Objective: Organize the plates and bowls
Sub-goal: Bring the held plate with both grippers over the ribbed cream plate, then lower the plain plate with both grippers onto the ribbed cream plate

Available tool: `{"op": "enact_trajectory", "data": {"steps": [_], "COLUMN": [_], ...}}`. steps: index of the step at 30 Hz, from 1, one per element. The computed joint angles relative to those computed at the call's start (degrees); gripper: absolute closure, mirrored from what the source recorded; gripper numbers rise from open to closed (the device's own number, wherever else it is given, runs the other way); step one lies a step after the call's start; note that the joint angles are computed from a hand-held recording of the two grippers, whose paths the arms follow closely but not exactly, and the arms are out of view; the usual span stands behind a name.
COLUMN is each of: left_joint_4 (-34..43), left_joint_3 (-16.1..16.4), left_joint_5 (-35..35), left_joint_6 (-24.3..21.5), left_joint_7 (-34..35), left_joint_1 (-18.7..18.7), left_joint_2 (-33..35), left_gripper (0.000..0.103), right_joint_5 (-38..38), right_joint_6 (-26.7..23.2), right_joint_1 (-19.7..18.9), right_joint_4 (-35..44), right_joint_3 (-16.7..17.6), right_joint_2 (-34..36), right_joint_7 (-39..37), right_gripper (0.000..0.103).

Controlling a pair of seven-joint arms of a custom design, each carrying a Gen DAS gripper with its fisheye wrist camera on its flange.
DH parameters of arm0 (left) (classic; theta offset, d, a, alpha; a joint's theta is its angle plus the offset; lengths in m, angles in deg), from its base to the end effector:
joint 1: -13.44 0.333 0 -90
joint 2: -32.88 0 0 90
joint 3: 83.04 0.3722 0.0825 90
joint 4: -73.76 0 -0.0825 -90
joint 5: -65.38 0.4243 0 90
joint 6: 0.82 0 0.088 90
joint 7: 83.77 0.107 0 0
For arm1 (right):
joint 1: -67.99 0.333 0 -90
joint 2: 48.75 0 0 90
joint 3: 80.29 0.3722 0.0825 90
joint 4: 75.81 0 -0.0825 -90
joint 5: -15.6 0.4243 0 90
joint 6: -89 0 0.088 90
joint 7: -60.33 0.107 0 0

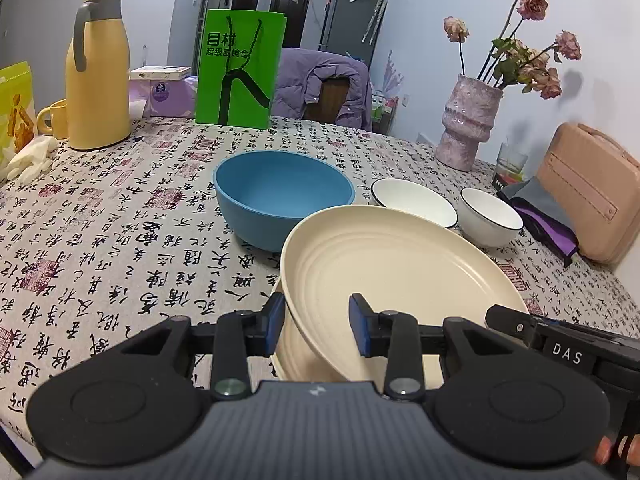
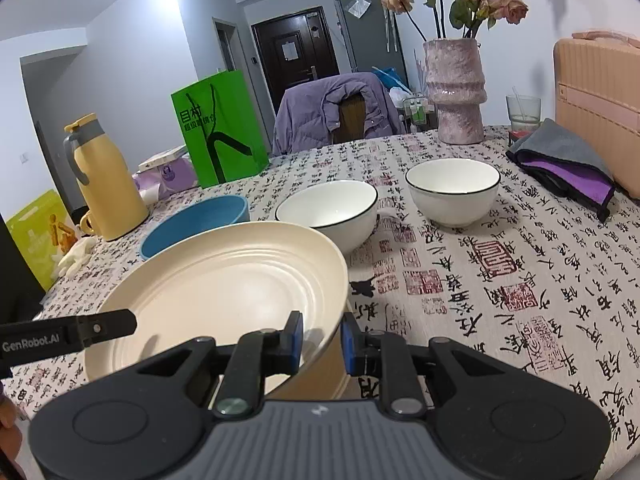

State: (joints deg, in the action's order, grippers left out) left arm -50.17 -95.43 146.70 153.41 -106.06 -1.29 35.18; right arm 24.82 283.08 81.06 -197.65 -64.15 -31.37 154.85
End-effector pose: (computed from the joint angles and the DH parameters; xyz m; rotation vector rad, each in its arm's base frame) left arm 0.5196 -0.3013 0.4426 -1.9025 1.4091 -0.9085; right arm 0.5967 0.2963 0.4113 -1.7092 1.3996 -0.4257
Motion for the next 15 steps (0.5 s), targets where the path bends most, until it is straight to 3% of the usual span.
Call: {"op": "enact_trajectory", "data": {"steps": [4, 10, 15], "left_joint_4": [0.31, 0.66, 1.15], "left_joint_3": [-0.17, -0.09, -0.14], "left_joint_5": [-0.27, -1.03, -0.80], "left_joint_6": [-1.16, -2.26, -4.34], "left_joint_7": [1.35, 2.94, 3.87], "left_joint_1": [-0.38, -0.93, -1.66], "left_joint_2": [0.63, 1.46, 2.05], "left_gripper": [0.068, 0.068, 0.068], "right_joint_5": [0.02, 2.96, 4.86], "right_joint_6": [-0.01, 1.05, 0.68], "right_joint_1": [0.42, 6.00, 7.97], "right_joint_4": [-0.07, -0.39, -0.08], "right_joint_3": [-0.47, -5.53, -7.18], "right_joint_2": [0.22, 0.18, 0.50], "right_joint_7": [-0.24, -3.22, -5.49], "right_gripper": [0.083, 0.083, 0.083]}}
